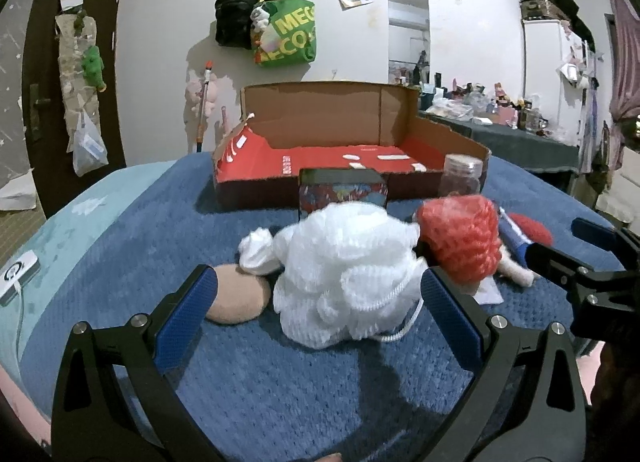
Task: Organize soft objects
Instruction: 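Grasp the white mesh puff with the left tool while the right tool grasps the red knitted puff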
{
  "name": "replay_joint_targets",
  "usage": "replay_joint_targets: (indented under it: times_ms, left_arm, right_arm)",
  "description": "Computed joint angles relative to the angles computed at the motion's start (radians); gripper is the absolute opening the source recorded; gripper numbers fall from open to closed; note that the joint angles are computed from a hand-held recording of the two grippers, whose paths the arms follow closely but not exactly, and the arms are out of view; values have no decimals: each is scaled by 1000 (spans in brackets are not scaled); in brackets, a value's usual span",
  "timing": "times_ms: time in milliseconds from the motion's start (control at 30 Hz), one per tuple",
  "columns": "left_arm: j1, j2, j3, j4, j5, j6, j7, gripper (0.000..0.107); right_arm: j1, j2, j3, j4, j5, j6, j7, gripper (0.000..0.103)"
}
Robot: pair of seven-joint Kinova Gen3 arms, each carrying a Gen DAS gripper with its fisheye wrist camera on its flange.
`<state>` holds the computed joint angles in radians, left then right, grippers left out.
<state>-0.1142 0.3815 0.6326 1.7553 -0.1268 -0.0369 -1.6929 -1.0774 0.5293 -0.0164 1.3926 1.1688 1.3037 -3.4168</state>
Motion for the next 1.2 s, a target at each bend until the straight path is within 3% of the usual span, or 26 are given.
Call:
replay_joint_targets:
  times_ms: [100,300,400,533,733,800,867,900,1000,1200]
  left_arm:
    - [-98,31,123,-30,-16,45,-27,103]
    - [-161,93,231,-113,24,158,-145,102]
    - [-162,115,245,-147,48,202,-200,94]
    - [-130,139,222,-202,77,273,-259,90]
    - [-116,174,216,-245,139,347,-351,72]
    - [-117,179,216,-245,163,351,-381,63]
    - [-122,177,216,-239,190,349,-407,57]
    - [-129,174,222,-231,204,341,-424,52]
    - [-145,162,232,-211,245,321,-468,44]
    - [-164,148,240,-206,330,324,-543,34]
  right_arm:
    - [14,-20,-3,7,21,-47,4,103]
    - [75,-70,-19,53,54,-216,7,103]
    - [104,-85,-22,63,58,-284,15,103]
    - [149,-90,-26,57,35,-376,60,93]
    - [203,-83,-26,47,-54,-495,166,78]
    - [212,-92,-10,66,-80,-563,176,70]
    - [237,-99,-15,80,-118,-631,205,50]
    - [232,-99,-6,81,-127,-646,208,50]
    - [163,-90,44,77,-84,-600,206,41]
    - [131,-90,48,74,-29,-557,175,38]
